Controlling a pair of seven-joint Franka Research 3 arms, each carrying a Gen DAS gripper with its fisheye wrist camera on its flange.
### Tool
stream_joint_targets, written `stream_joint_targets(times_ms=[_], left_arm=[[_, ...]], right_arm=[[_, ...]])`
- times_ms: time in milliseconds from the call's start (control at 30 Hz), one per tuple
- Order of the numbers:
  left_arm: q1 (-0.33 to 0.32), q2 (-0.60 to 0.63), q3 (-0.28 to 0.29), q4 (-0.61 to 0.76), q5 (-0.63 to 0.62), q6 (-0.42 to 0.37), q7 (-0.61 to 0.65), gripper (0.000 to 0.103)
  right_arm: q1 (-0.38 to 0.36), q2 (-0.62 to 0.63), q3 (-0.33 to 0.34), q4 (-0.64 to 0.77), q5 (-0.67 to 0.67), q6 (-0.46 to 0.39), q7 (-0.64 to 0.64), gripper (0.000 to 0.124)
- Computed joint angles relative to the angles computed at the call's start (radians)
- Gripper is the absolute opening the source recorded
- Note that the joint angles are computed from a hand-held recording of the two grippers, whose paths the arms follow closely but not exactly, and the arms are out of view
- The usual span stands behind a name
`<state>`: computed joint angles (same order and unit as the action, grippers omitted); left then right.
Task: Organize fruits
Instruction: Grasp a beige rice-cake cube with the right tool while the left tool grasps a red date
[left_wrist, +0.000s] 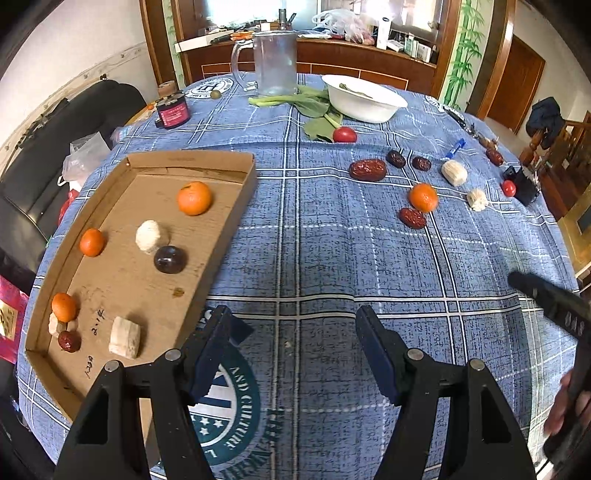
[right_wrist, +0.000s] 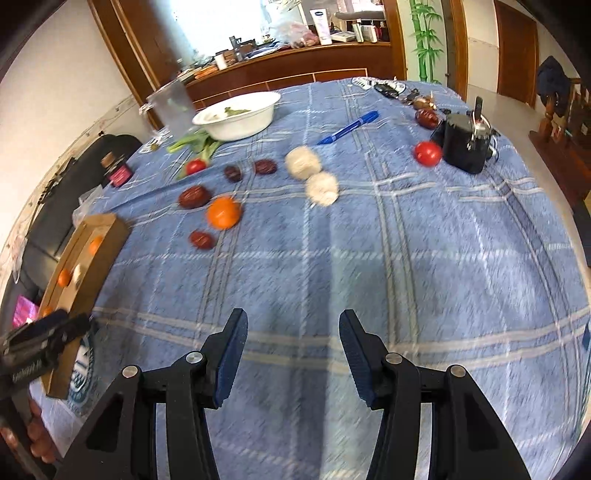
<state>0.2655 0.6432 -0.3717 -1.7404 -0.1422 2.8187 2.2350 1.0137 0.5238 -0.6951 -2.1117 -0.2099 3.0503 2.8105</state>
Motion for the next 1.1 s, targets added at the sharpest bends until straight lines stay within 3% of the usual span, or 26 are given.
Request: stream_joint_targets(times_ms=[167, 367, 433, 533, 667, 800, 867, 967, 1000, 1100], left_arm=[[-0.067, 0.023, 0.046, 0.044, 0.038, -0.019, -0.076, 0.068], [-0.143, 0.053, 0.076, 0.086, 0.117, -0.026, -0.126, 0.068], [-0.151, 0.066, 0.063, 0.102, 0.132, -0.037, -0.12, 0.068], [-0.161, 0.1, 0.042, 0.151, 0.134, -0.068, -0.106, 0.068], [-0.203, 0.162, 0.045, 0.241, 0.142, -0.112, -0.11, 0.068], [-0.241, 0.228, 0.051, 0.336, 0.141, -0.154, -0.119, 0.068], [-0.249, 0.266, 0.047, 0.392, 0.13, -0.197, -0.126, 0.062], [-0.255, 0.264, 0.049, 0.365, 0.142, -0.117, -0.107, 0.047], [-0.249, 0.262, 0.042, 0.357, 0.146, -0.107, -0.091, 0.029], [-0.198, 0.263, -0.013, 0.374, 0.099, -0.184, -0.041, 0.029]], right_arm=[[-0.109, 0.046, 0.032, 0.078, 0.0, -0.019, -0.074, 0.055], [-0.34, 0.128, 0.197, 0.234, 0.058, -0.038, -0.218, 0.055], [-0.383, 0.156, 0.231, 0.272, 0.077, -0.032, -0.255, 0.055], [-0.399, 0.182, 0.242, 0.308, 0.088, -0.045, -0.303, 0.032], [-0.33, 0.182, 0.17, 0.278, 0.072, -0.022, -0.288, 0.032], [-0.332, 0.149, 0.179, 0.215, 0.121, 0.046, -0.325, 0.032], [-0.339, 0.135, 0.191, 0.191, 0.15, 0.066, -0.347, 0.032], [-0.313, 0.127, 0.17, 0.159, 0.193, 0.091, -0.361, 0.032], [-0.298, 0.126, 0.157, 0.15, 0.207, 0.097, -0.363, 0.032], [-0.237, 0.125, 0.106, 0.128, 0.244, 0.098, -0.372, 0.033]])
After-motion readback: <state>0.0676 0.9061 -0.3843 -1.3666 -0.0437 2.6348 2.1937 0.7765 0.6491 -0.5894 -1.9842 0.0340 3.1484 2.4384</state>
